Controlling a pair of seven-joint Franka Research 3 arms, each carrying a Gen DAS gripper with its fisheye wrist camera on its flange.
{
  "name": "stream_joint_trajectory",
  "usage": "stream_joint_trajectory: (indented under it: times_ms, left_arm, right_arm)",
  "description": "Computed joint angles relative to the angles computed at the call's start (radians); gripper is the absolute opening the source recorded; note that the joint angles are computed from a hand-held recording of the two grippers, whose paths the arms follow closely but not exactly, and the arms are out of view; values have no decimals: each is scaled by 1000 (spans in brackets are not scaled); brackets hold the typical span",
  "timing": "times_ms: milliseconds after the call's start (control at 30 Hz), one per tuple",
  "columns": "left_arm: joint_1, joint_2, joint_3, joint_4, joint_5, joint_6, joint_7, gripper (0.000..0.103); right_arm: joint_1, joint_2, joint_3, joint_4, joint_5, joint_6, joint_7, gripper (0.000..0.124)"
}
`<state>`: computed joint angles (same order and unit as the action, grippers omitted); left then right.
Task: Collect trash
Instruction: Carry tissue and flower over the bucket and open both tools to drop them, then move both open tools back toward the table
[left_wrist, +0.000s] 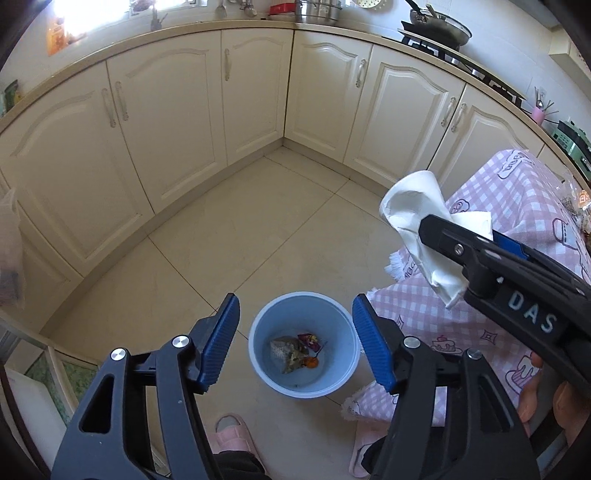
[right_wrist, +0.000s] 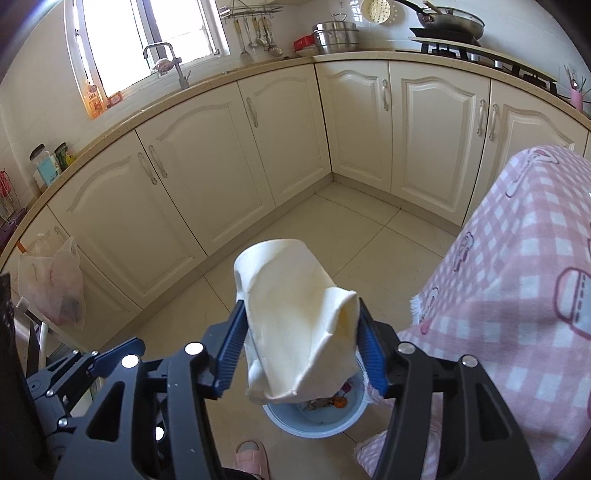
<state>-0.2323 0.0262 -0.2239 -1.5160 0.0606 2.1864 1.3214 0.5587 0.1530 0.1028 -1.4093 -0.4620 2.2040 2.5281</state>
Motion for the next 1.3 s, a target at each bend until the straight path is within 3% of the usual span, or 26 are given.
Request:
stream_joint_trajectory:
  times_ms: [233,600,900,1067,1167,1300]
  left_arm:
    - [10,-33,7,-18,17,-5,-17,73]
    - [18,-126,16,-69,3,7,-29,74]
    - [-5,-204,5,-82,0,40,-24,74]
    - [-32,-235,-10,-77,-6,66,-18,75]
    - [-48,-250,-19,-76,-4,77,-20,83]
    - [-74,-267,-34,-71,1,89,-17,84]
  right_arm:
    - [32,67,-20,100,-41,-29,-16,69]
    - [59,30,-20,109,-99,-56,-5,74]
    - [55,-135,49,18,-230,-130,105,74]
    - [11,-257,119,-64,-293,-175,154,75]
    - [-24,-333,157,-116,-308,-199,176,76]
    - [-72,-424,205,-172,-321,-228,192,76]
